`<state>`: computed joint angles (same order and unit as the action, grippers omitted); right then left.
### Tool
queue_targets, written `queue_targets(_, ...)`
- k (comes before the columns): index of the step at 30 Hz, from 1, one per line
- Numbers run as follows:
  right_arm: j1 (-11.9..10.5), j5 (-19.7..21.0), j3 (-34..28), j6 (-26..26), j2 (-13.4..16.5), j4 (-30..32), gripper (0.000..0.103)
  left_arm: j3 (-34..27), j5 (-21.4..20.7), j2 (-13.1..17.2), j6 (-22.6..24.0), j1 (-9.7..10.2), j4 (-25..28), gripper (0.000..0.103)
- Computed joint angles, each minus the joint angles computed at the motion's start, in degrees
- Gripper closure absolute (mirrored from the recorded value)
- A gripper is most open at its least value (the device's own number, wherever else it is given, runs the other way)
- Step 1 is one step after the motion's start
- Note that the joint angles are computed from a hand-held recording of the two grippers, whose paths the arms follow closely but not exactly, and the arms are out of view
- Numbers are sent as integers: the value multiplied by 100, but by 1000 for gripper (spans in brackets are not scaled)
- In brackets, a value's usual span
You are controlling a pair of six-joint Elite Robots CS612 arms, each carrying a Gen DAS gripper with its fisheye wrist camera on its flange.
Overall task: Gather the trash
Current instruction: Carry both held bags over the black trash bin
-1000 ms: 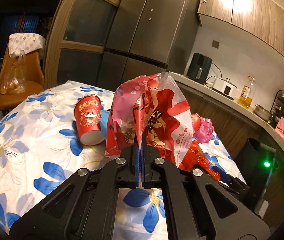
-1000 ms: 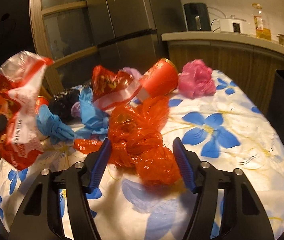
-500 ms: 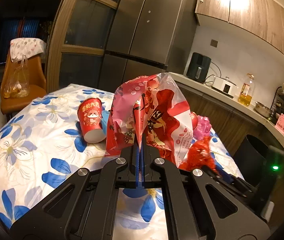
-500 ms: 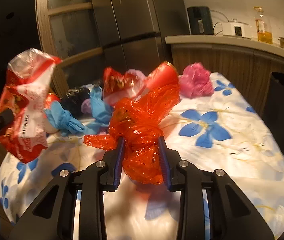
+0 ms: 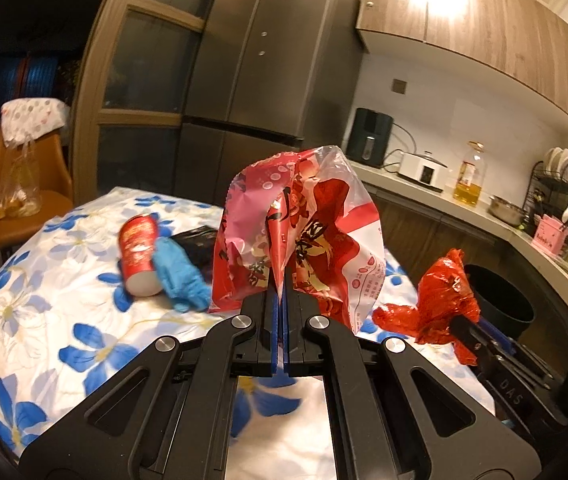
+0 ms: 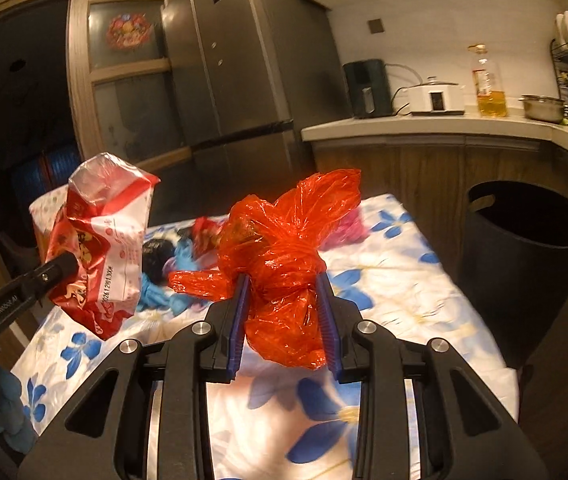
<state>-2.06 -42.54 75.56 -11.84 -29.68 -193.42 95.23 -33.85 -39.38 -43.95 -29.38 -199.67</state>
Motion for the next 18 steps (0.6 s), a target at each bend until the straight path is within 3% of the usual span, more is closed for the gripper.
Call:
queue_targets(8, -124, -261, -238, 541, 79, -370, 70, -634, -353, 245, 749, 34, -151, 103)
queue_targets(18, -237, -1074, -790, 1169, 307, -731, 70, -1743, -1133, 722, 1631, 158, -98, 103)
